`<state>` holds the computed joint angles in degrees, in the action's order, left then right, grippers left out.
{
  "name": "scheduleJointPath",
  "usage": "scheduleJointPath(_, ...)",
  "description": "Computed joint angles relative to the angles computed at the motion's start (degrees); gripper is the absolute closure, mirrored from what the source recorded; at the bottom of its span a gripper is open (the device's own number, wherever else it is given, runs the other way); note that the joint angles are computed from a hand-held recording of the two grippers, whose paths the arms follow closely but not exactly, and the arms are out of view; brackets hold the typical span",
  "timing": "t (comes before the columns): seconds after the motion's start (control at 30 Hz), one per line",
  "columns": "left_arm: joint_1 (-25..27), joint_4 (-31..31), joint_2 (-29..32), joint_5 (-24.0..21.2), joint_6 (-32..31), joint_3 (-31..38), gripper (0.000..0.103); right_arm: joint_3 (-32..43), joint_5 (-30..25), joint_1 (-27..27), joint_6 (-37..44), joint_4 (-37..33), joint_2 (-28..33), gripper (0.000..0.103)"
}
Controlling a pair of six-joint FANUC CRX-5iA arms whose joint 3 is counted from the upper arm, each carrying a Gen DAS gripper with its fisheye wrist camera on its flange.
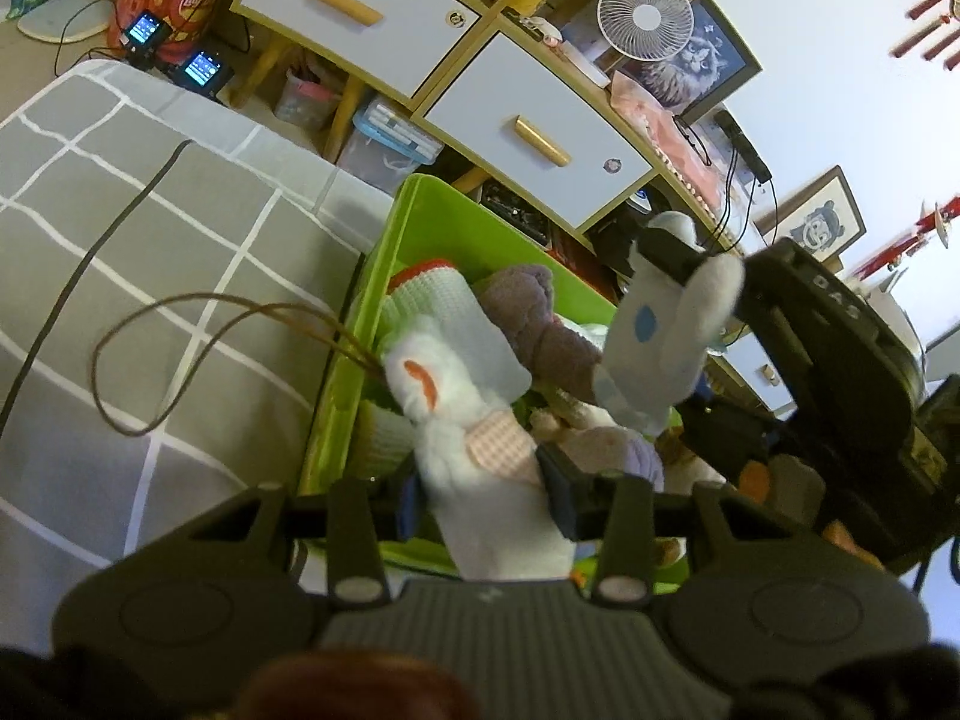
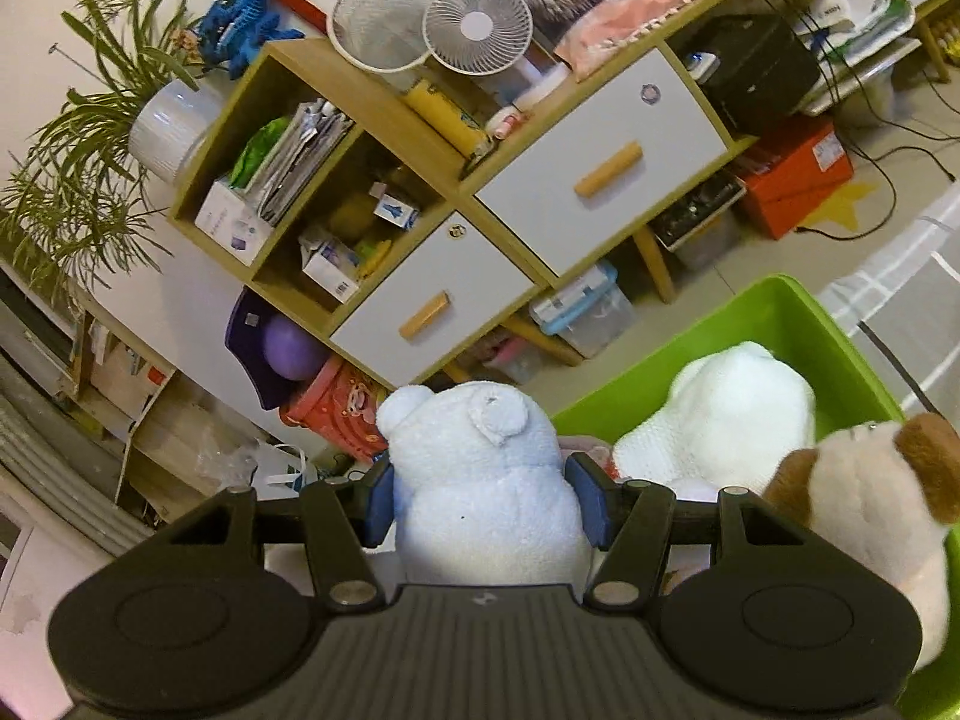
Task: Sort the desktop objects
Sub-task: 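Carry the duck and bear over the green tray and release both inside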
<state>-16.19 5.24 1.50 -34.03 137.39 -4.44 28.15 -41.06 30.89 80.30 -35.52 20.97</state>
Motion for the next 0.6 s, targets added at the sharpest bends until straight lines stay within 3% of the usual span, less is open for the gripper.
scheduleJointPath(0.17, 0.0, -0.1, 0.0, 0.2, 0.1, -0.1, 0.064, -1.0, 0.6, 1.1, 2.0, 2.2, 0.1, 0.044)
scheduleJointPath(0.6, -0.2, -0.6, -0.5, 0.0, 0.2, -0.2, 0.056, -7.1, 3.9, 6.9, 0.5, 20.1, -0.8, 0.045)
